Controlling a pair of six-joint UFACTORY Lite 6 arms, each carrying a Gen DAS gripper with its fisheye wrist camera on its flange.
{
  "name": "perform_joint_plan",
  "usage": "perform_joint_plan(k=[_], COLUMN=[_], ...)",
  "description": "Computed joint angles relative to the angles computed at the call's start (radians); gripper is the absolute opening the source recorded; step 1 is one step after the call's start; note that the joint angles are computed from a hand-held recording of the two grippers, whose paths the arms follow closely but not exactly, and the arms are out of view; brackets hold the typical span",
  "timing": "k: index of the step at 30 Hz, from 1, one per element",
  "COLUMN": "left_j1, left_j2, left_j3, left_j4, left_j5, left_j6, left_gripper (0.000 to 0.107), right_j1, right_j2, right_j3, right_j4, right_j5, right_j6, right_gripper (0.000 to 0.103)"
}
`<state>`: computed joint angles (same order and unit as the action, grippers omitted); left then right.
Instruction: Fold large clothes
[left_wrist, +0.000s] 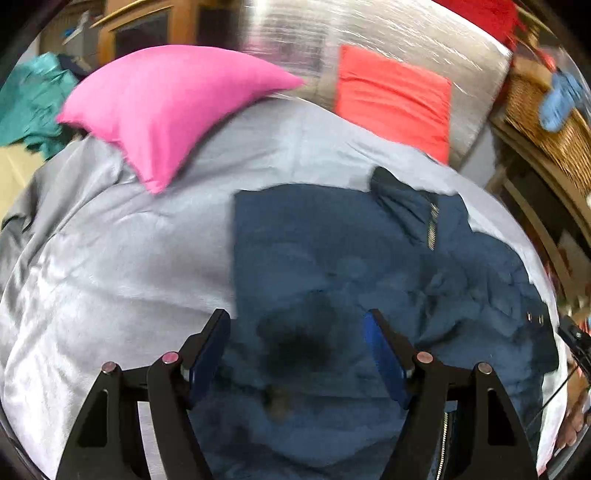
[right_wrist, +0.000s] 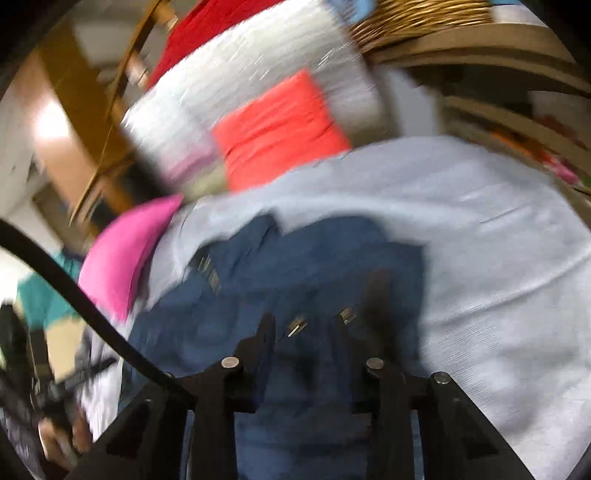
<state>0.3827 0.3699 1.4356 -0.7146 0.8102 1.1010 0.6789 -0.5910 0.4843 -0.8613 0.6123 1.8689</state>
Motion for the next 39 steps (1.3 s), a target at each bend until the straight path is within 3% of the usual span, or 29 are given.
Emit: perform_joint_plan(k=[5, 8, 12, 15, 18, 20, 24, 27, 32, 37, 39], left_j1=[-0.145, -0.137, -0.115, -0.11, -0.142, -0.159, -0.133, -0.094, -0.036, -0.103, -0.12], left_j2=[0.005, 0.021, -0.007, -0.06, -0.031, -0.024, -0.033, -0.025, -0.049, -0.057, -0.049], left_j3=[-0.128, -0.093, -0.087, -0.124, -0.125, -0.137, -0.103, -0.058, -0.034, -0.129, -0.154], left_j4=[0.195, 0.209, 0.168, 0.105, 0.175, 0.204, 0.205, 0.187, 0.136, 0.266, 0.288], left_j5=[-0.204, -0.177, -0.165, -0.15, -0.195, -0.218, -0.162, -0.107, -0.046, -0.14, -0.176], left_j6=[-0.081, -0.083, -0.048, 0.013, -0.04, -0.07, -0.07, -0.077, -0.027, -0.08, -0.106], left_gripper=[0.076, 0.076, 0.076, 0.076, 0.077, 0.077, 0.077, 0.077, 0.077, 0.077, 0.078], right_j1=[-0.117, -0.164, -0.117, -0.097, -0.092, -0.05, -0.08, -0.082, -0.089, -0.143, -0.196], right_j2=[0.248, 0.248, 0.25, 0.342, 0.534, 0.614, 0.517, 0.366, 0.12, 0.048, 0.044], right_j3=[0.029, 0.029, 0.085, 0.14, 0.226, 0.287, 0.248, 0.172, 0.049, -0.024, -0.06], right_j4=[0.231, 0.32, 0.047, -0.153, -0.114, -0.114, 0.064, 0.065, 0.24, 0.543, 0.682], right_j5=[-0.243, -0.267, -0.28, -0.349, -0.419, -0.353, -0.377, -0.31, -0.211, -0.152, -0.196], right_j6=[-0.265, -0.363, -0.123, 0.065, 0.033, 0.023, -0.159, -0.139, -0.269, -0.533, -0.677], right_gripper=[0.03, 0.031, 0.032, 0.032, 0.032, 0.033, 0.033, 0.032, 0.032, 0.033, 0.033])
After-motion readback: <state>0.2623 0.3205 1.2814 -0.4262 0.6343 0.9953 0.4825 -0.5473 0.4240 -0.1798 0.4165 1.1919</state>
